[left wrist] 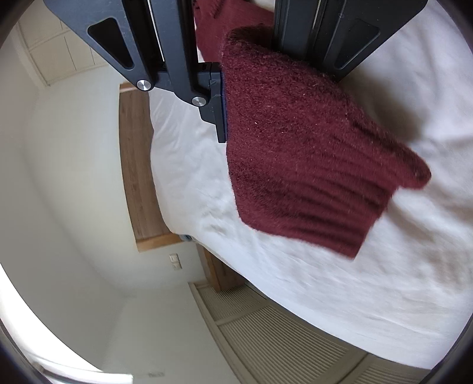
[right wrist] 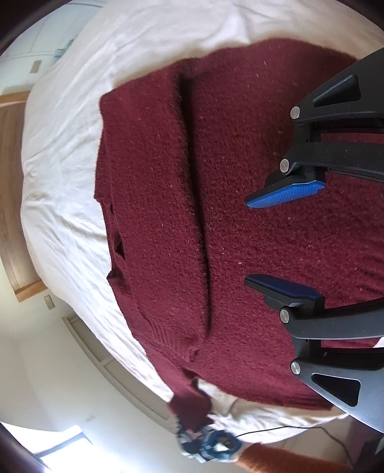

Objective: Fold small clothes
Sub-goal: 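Carry the held sleeve across the sweater body toward the first folded sleeve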

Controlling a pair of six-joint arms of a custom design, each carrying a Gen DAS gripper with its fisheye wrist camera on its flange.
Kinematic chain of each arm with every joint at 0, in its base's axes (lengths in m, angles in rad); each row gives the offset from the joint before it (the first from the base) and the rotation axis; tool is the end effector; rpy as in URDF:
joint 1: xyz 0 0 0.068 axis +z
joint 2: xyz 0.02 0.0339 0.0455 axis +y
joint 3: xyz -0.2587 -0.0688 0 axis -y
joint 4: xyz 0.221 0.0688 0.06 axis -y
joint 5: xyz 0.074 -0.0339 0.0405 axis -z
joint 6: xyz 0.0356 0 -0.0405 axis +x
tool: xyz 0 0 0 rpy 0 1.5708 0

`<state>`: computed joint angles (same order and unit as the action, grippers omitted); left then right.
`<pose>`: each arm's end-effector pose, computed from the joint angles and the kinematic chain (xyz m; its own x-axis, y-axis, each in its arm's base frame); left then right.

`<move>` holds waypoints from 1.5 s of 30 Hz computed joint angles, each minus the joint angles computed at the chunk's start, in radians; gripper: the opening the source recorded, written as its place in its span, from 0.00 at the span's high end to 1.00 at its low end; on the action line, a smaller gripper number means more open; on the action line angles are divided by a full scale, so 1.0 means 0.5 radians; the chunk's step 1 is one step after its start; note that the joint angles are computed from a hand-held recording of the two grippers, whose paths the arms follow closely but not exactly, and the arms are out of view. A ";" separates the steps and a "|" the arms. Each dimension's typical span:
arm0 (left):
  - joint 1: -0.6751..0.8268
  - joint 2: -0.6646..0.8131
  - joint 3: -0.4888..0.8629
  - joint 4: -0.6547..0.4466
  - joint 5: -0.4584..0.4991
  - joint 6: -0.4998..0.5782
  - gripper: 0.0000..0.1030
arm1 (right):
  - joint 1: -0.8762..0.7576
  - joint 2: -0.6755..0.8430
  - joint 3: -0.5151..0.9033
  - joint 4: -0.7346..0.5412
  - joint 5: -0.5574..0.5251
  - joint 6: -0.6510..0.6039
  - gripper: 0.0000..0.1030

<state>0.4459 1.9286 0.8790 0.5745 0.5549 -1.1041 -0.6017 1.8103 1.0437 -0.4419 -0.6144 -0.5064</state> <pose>0.3377 0.1407 0.1463 -0.2358 -0.9540 -0.1849 -0.3433 0.2598 -0.9026 0.2744 -0.1635 0.1583 -0.8168 0.0801 -0.5714 -0.1167 0.9469 0.2995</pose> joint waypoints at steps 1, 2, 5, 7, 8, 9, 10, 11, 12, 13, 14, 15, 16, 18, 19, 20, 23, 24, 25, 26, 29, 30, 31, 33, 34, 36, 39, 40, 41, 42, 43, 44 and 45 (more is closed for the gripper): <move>-0.051 -0.013 0.019 -0.010 -0.014 -0.008 0.96 | -0.007 -0.016 -0.007 -0.005 0.008 -0.025 0.52; -0.102 -0.028 0.035 -0.021 -0.027 -0.016 0.96 | -0.013 -0.024 -0.009 -0.010 0.010 -0.041 0.52; -0.261 -0.041 0.088 -0.033 -0.078 -0.058 0.96 | -0.054 -0.050 -0.033 -0.025 0.009 -0.100 0.52; -0.369 -0.042 0.127 -0.049 -0.108 -0.073 0.96 | -0.099 -0.049 -0.039 -0.049 -0.008 -0.148 0.52; -0.418 -0.051 0.148 -0.075 -0.118 -0.066 0.96 | -0.119 -0.040 -0.035 -0.057 -0.020 -0.163 0.52; -0.469 -0.068 0.128 -0.072 -0.134 -0.058 0.96 | -0.142 -0.032 -0.032 -0.065 -0.029 -0.181 0.52; -0.542 -0.071 0.185 -0.127 -0.163 -0.056 0.96 | -0.164 -0.027 -0.031 -0.069 -0.034 -0.196 0.52; -0.637 -0.028 0.312 -0.204 -0.212 -0.062 0.96 | -0.188 -0.024 -0.030 -0.072 -0.038 -0.216 0.52; -0.713 -0.028 0.346 -0.234 -0.243 -0.058 0.96 | -0.216 -0.017 -0.025 -0.081 -0.049 -0.236 0.52; -0.780 -0.023 0.387 -0.268 -0.262 -0.047 0.96 | -0.252 -0.004 -0.012 -0.100 -0.071 -0.261 0.52; -0.853 -0.011 0.426 -0.288 -0.296 -0.051 0.96 | -0.273 -0.004 -0.014 -0.110 -0.084 -0.274 0.52; -0.901 -0.001 0.464 -0.312 -0.308 -0.046 0.96 | -0.304 0.009 -0.002 -0.123 -0.099 -0.294 0.52; -0.953 0.021 0.523 -0.344 -0.320 -0.041 0.96 | -0.330 0.018 0.005 -0.131 -0.109 -0.312 0.52; -1.045 0.066 0.628 -0.396 -0.340 -0.038 0.96 | -0.393 0.035 0.013 -0.151 -0.131 -0.355 0.52; -1.091 0.103 0.689 -0.418 -0.341 -0.029 0.96 | -0.424 0.051 0.022 -0.161 -0.134 -0.376 0.52; -1.136 0.124 0.732 -0.439 -0.346 -0.024 0.96 | -0.442 0.055 0.022 -0.163 -0.133 -0.388 0.52; -1.302 0.217 0.882 -0.477 -0.390 -0.030 0.96 | -0.512 0.094 0.051 -0.182 -0.147 -0.433 0.52; -1.342 0.257 0.946 -0.502 -0.389 -0.025 0.96 | -0.538 0.109 0.064 -0.192 -0.155 -0.448 0.52; -1.394 0.273 0.975 -0.516 -0.407 -0.028 0.96 | -0.558 0.123 0.077 -0.199 -0.160 -0.458 0.52; -1.422 0.355 1.101 -0.567 -0.395 -0.023 0.96 | -0.574 0.138 0.091 -0.206 -0.164 -0.467 0.52; -1.550 0.512 1.326 -0.674 -0.393 0.007 0.96 | -0.610 0.181 0.134 -0.217 -0.169 -0.470 0.52; -1.584 0.566 1.401 -0.713 -0.386 0.019 0.96 | -0.623 0.192 0.147 -0.223 -0.171 -0.477 0.52; -1.632 0.635 1.504 -0.773 -0.381 0.033 0.96 | -0.634 0.201 0.156 -0.228 -0.174 -0.486 0.52; -1.709 0.743 1.659 -0.884 -0.381 0.077 0.96 | -0.649 0.210 0.165 -0.225 -0.171 -0.495 0.52; -1.749 0.813 1.762 -0.972 -0.383 0.114 0.96 | -0.656 0.215 0.171 -0.225 -0.170 -0.498 0.52; -1.819 0.911 1.907 -1.107 -0.387 0.164 0.96 | -0.667 0.230 0.187 -0.230 -0.170 -0.503 0.52; -1.907 1.077 2.173 -1.403 -0.443 0.283 0.96 | -0.681 0.243 0.194 -0.229 -0.166 -0.505 0.52; -1.939 1.139 2.259 -1.479 -0.465 0.301 0.96 | -0.682 0.250 0.201 -0.227 -0.164 -0.504 0.52; -1.964 1.141 2.243 -1.503 -0.475 0.308 0.96 | -0.683 0.258 0.207 -0.227 -0.162 -0.505 0.52; -1.972 1.182 2.291 -1.547 -0.477 0.326 0.96 | -0.684 0.263 0.212 -0.226 -0.161 -0.506 0.52; -1.979 1.208 2.313 -1.590 -0.480 0.356 0.96 | -0.686 0.267 0.213 -0.227 -0.160 -0.509 0.52; -1.989 1.218 2.315 -1.625 -0.484 0.384 0.96 | -0.687 0.270 0.214 -0.226 -0.160 -0.510 0.52; -2.006 1.211 2.294 -1.644 -0.496 0.408 0.96 | -0.686 0.272 0.214 -0.225 -0.159 -0.509 0.52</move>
<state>-0.5570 2.5343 2.0259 -0.2477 0.3067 -0.9001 -0.9448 1.9461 1.1509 -0.5541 -0.6938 -0.7607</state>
